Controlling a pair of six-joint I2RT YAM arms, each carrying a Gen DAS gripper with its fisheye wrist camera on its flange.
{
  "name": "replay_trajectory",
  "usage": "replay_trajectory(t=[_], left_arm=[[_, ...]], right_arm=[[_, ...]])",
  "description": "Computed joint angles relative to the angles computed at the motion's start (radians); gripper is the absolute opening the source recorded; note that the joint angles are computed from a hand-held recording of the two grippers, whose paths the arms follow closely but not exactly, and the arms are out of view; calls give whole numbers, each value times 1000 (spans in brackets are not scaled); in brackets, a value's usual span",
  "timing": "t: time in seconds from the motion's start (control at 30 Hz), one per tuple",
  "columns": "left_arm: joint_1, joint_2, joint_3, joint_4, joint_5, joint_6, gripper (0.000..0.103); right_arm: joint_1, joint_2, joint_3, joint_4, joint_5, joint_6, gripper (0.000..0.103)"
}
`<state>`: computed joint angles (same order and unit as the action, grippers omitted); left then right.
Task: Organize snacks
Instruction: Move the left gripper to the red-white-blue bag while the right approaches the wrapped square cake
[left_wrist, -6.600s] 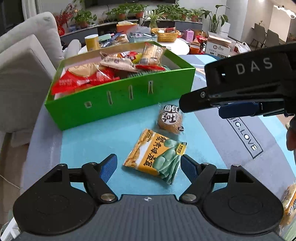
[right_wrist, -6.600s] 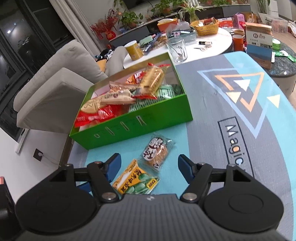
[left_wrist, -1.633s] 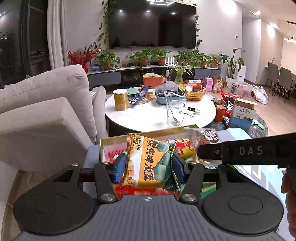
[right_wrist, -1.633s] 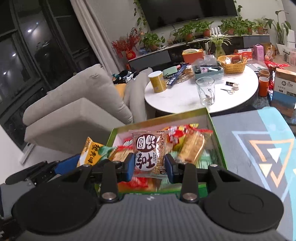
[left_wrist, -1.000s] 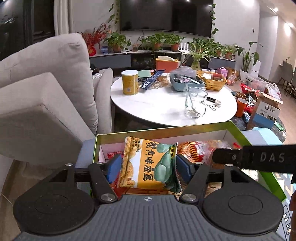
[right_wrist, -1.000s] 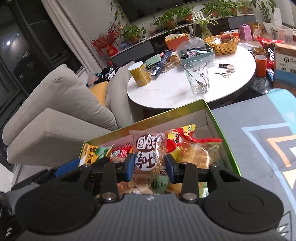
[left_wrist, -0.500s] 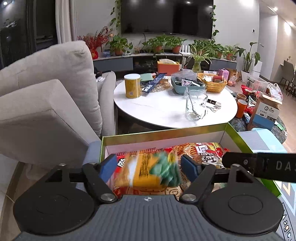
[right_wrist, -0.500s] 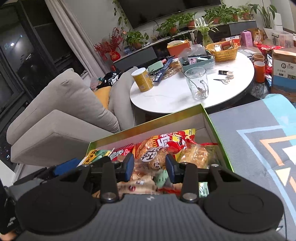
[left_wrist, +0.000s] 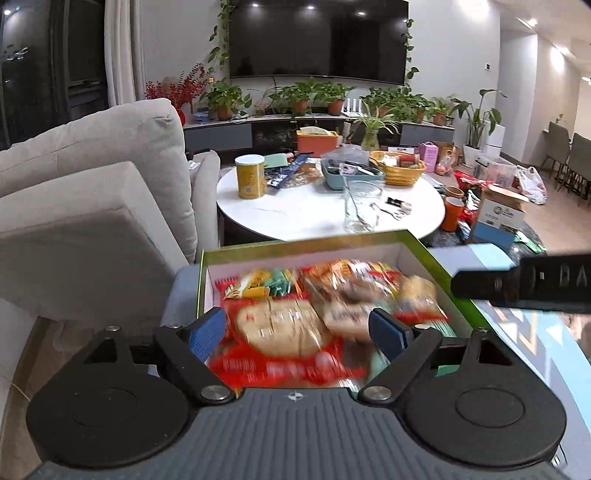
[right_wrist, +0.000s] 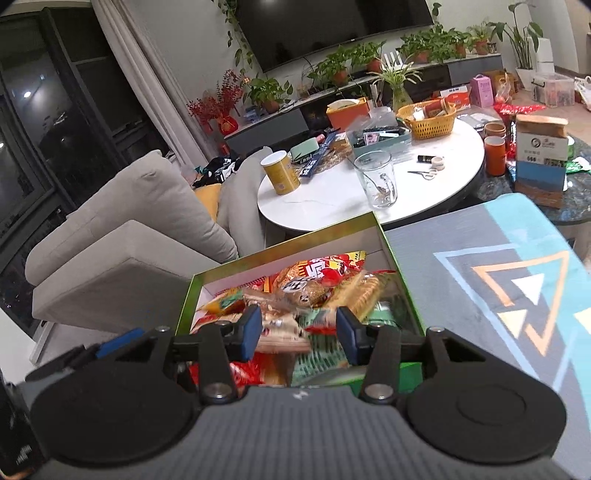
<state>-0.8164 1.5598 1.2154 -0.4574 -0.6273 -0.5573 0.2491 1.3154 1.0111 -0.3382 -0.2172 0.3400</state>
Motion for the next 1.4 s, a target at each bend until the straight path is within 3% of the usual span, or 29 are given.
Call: replay_trajectory(t=[0.53, 0.77, 0.93, 1.17, 1.27, 1.4], left_arm=[[-399, -129, -174, -198, -85, -390, 83], [-625, -91, -174, -257, -103, -525, 83], [-732, -26, -142, -280, -116, -581, 83], [-748, 63, -100, -252, -73, -604, 83], [-733, 97, -86, -210, -44, -573, 83], [-711, 171, -37, -203, -15, -551, 83]], right_arm=[[-98, -360, -233, -226, -20, -150, 54], [-247, -590, -361, -388, -74, -282, 70], [-362, -737, -426, -516, -111, -395, 70], [-658, -843, -436, -715, -231, -646, 74], [-820, -845, -438, -811, -288, -817, 77], [-962, -799, -450, -874, -311, -957, 81]])
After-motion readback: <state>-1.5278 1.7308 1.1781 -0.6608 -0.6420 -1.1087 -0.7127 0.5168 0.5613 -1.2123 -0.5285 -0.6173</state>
